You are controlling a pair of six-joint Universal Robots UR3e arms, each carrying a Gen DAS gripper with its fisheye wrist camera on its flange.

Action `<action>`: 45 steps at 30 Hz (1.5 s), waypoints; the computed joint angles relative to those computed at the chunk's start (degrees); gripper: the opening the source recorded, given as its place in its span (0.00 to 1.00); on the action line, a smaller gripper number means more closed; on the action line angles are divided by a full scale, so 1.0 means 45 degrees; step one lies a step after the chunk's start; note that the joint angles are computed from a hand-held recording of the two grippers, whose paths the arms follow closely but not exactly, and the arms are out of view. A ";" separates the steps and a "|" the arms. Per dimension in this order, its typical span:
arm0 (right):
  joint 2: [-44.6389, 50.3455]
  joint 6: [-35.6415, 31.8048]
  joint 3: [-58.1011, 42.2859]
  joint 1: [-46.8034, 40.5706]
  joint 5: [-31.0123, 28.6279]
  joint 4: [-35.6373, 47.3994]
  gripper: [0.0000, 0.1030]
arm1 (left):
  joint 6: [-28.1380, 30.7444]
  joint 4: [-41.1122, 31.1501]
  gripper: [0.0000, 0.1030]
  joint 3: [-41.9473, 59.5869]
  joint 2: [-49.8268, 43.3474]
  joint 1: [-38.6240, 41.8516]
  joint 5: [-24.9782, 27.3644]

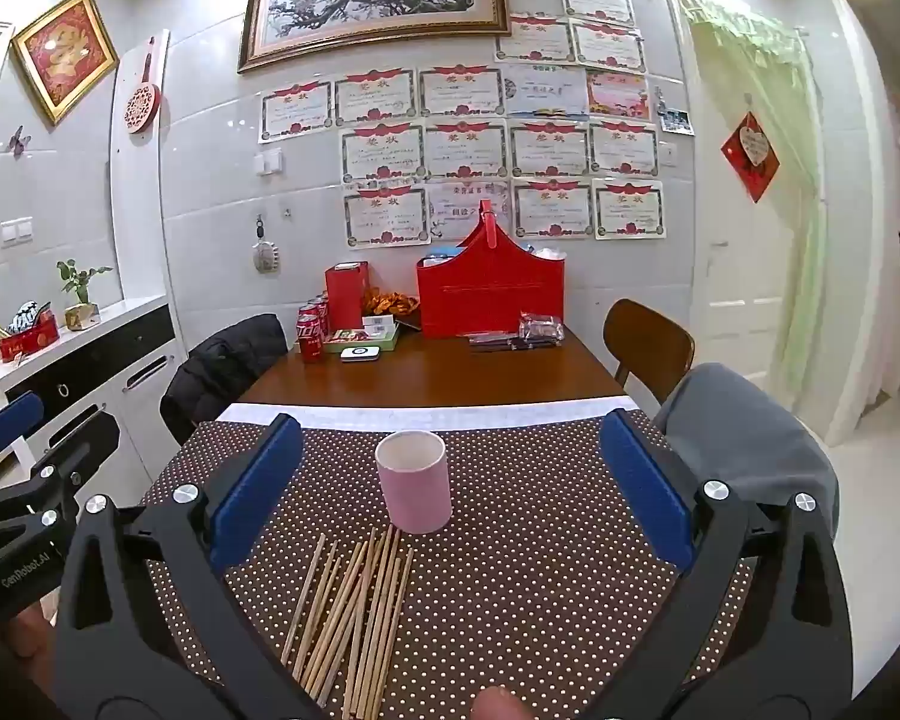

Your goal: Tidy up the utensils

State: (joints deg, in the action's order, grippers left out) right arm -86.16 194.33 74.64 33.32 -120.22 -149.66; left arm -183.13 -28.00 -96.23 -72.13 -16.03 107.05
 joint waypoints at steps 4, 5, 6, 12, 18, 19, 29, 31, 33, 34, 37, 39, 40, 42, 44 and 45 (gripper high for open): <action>0.0052 -0.0020 -0.0097 -0.0013 0.0000 0.0008 0.94 | -0.0015 -0.0065 0.86 0.0019 0.0016 0.0050 -0.0109; 0.0061 -0.0009 -0.0111 -0.0019 -0.0008 0.0013 0.94 | -0.0017 -0.0045 0.86 0.0024 -0.0004 0.0040 -0.0090; 0.0071 0.0004 -0.0122 -0.0027 -0.0016 0.0021 0.94 | -0.0023 -0.0003 0.86 -0.0013 0.0024 0.0031 -0.0059; 0.0054 -0.0048 -0.0270 -0.0081 0.0052 0.0223 0.94 | -0.0119 0.0253 0.86 -0.0146 -0.0153 -0.0141 0.0114; 0.0685 0.0068 -0.1014 0.0084 -0.0041 0.0485 0.94 | -0.0123 0.0164 0.86 -0.0020 -0.0259 0.0147 -0.0182; 0.0690 0.0075 -0.1018 0.0068 0.0001 0.0488 0.94 | -0.0171 0.0256 0.86 -0.0338 -0.0028 0.0446 -0.0534; 0.0557 -0.0071 -0.0722 -0.0263 0.0373 0.0288 0.94 | -0.0157 0.0059 0.86 -0.0402 0.0161 0.0790 -0.0886; 0.0540 -0.0077 -0.0725 -0.0328 0.0472 0.0306 0.94 | -0.0163 0.0047 0.86 -0.0403 0.0177 0.0819 -0.0953; 0.0637 -0.0084 -0.0838 -0.0289 0.0421 0.0315 0.94 | -0.0162 0.0143 0.86 -0.0463 0.0171 0.0831 -0.0977; 0.0624 -0.0058 -0.0876 -0.0278 0.0410 0.0388 0.94 | -0.0170 0.0159 0.86 -0.0378 0.0059 0.0702 -0.0855; 0.0684 -0.0069 -0.0907 -0.0259 0.0386 0.0356 0.94 | -0.0163 0.0137 0.86 -0.0335 0.0038 0.0667 -0.0789; 0.0728 -0.0070 -0.1018 -0.0269 0.0431 0.0426 0.94 | -0.0170 0.0008 0.86 -0.0292 0.0106 0.0781 -0.0910; 0.0738 -0.0068 -0.1006 -0.0253 0.0415 0.0396 0.94 | -0.0179 0.0005 0.86 -0.0297 0.0119 0.0792 -0.0925; 0.0790 -0.0074 -0.1077 -0.0251 0.0413 0.0419 0.94 | -0.0161 -0.0062 0.86 -0.0248 0.0121 0.0818 -0.0930; 0.0803 -0.0059 -0.1098 -0.0253 0.0419 0.0434 0.94 | -0.0152 -0.0097 0.86 -0.0222 0.0127 0.0859 -0.0965; 0.0793 -0.0053 -0.1095 -0.0226 0.0372 0.0452 0.94 | -0.0142 -0.0105 0.86 -0.0227 0.0138 0.0879 -0.0987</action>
State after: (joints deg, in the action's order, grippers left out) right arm -82.59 194.09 69.71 32.31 -118.55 -147.63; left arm -183.77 -28.47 -97.25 -71.50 -12.07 102.61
